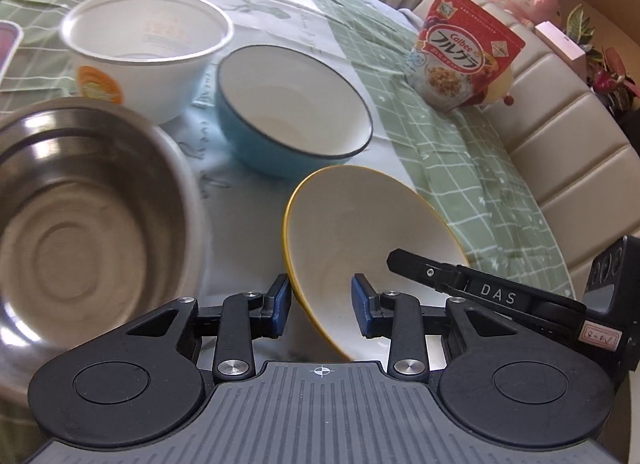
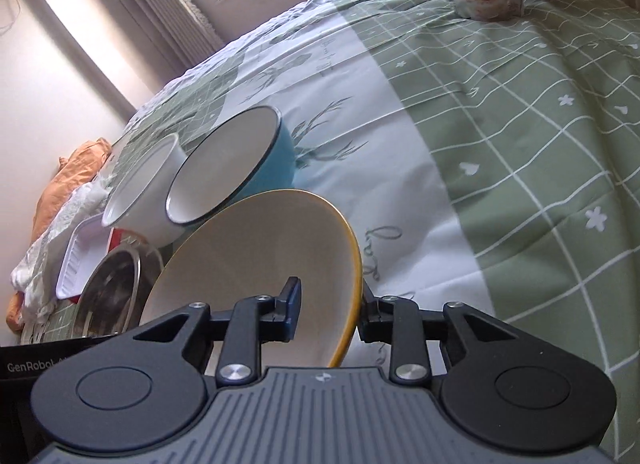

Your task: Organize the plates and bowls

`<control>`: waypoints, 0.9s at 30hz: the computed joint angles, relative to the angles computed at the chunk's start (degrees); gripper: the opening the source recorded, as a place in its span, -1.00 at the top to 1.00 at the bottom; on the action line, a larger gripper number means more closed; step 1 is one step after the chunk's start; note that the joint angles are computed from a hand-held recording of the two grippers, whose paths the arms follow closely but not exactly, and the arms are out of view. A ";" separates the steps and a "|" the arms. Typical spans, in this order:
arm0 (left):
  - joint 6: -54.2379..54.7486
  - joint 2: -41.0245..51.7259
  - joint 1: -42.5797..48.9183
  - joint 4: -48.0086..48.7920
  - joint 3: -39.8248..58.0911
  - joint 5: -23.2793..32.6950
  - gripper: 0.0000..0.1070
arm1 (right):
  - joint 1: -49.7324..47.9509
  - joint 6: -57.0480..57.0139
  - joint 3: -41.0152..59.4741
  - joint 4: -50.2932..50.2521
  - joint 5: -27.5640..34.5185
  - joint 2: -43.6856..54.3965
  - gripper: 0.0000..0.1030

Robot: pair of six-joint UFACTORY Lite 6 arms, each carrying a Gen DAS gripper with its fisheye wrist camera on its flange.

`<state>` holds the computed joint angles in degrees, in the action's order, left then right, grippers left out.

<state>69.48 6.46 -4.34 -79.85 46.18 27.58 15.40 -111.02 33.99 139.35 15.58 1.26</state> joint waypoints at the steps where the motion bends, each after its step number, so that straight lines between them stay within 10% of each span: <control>1: 0.55 -1.19 0.94 0.33 -1.13 0.45 0.34 | 1.22 -1.50 -0.27 1.96 -0.46 -0.12 0.44; 27: 9.92 -2.84 6.92 -4.36 -2.05 2.22 0.36 | 6.44 -9.62 -3.06 12.92 -0.08 -1.35 0.45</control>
<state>79.40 3.62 2.58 -84.21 44.13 29.80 21.84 -120.65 30.93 152.27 15.50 -0.09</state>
